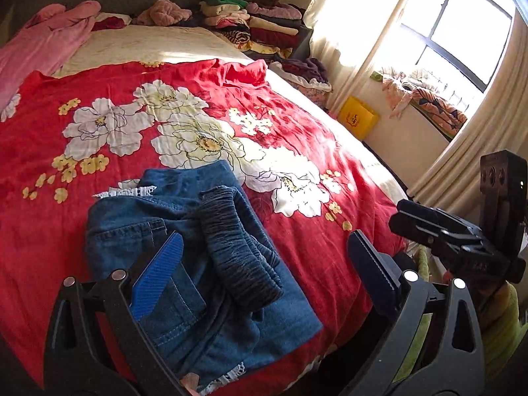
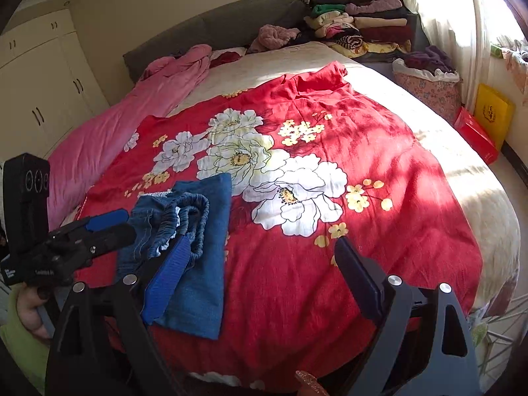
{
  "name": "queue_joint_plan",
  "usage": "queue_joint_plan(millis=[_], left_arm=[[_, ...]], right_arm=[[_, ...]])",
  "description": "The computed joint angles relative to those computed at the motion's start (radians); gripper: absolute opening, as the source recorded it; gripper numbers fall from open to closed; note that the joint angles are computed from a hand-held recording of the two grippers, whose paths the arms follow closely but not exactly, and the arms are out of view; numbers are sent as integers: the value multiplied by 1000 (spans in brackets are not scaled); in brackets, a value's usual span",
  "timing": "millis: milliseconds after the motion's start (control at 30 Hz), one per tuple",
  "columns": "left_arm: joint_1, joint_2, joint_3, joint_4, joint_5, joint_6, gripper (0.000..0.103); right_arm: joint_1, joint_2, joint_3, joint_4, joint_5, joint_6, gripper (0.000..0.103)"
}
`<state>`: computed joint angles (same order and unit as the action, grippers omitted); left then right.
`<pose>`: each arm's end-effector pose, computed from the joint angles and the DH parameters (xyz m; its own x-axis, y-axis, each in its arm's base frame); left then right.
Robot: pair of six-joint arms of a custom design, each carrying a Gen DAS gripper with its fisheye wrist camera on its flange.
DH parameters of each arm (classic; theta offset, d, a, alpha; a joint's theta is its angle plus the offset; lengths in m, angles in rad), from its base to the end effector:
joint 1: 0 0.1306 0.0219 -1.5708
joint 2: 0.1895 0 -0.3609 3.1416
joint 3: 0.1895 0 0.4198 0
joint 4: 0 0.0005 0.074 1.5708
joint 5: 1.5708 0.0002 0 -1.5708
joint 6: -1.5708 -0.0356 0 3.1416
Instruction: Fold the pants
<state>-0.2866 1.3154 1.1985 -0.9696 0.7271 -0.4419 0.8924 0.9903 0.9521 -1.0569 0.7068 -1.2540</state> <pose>0.4361 -0.1537 0.3526 -0.5501 0.4952 -0.6724 0.8223 0.4617 -0.3327 0.2380 0.2576 0.3583 -0.5590 0.4579 -0.6912 0.4038 0.8785 0.2553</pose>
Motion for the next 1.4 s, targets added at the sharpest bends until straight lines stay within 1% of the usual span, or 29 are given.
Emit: queue_joint_plan(millis=[100,167,267,467,700,800,900,1033,1067,1133,1167,1200,1233,1267,1300,1333,1367,1400], left_arm=[[-2,5,11,11,-8,5,93],[-1,9,17,20,-16,8,93],[3,20,26,27,-33,5,93],[15,49,39,54,-76,7,93],[33,113,69,95,-142,28,93],[49,149,84,142,-198,41,93],[76,200,123,130,-200,62,93],[89,245,154,102,-196,60,93],[86,257,160,90,-200,56,92],[84,270,161,74,-192,46,78],[81,276,161,70,-179,45,63],[80,282,161,62,-168,40,50],[77,281,156,69,-174,39,49],[74,276,148,85,-186,34,45],[74,275,146,90,-191,28,44],[78,275,148,90,-187,29,43],[82,272,148,97,-185,33,43],[85,269,146,109,-190,34,43]], right_arm=[[14,30,13,19,-13,11,88],[19,47,20,50,-30,33,88],[22,88,42,87,-62,74,88],[17,160,73,137,-134,115,88],[7,225,87,218,-215,114,88],[5,256,106,236,-233,129,88],[2,274,112,264,-256,125,88],[-21,295,116,310,-314,99,88],[-29,300,116,330,-332,100,88],[-51,323,124,357,-368,105,88],[-62,338,129,360,-384,100,88],[-73,353,131,368,-400,89,88],[-82,362,125,397,-421,94,73],[-90,375,129,408,-443,102,37],[-95,371,117,451,-479,98,28],[-91,358,102,497,-489,90,23],[-82,350,97,521,-479,92,20],[-72,344,95,532,-465,97,20]])
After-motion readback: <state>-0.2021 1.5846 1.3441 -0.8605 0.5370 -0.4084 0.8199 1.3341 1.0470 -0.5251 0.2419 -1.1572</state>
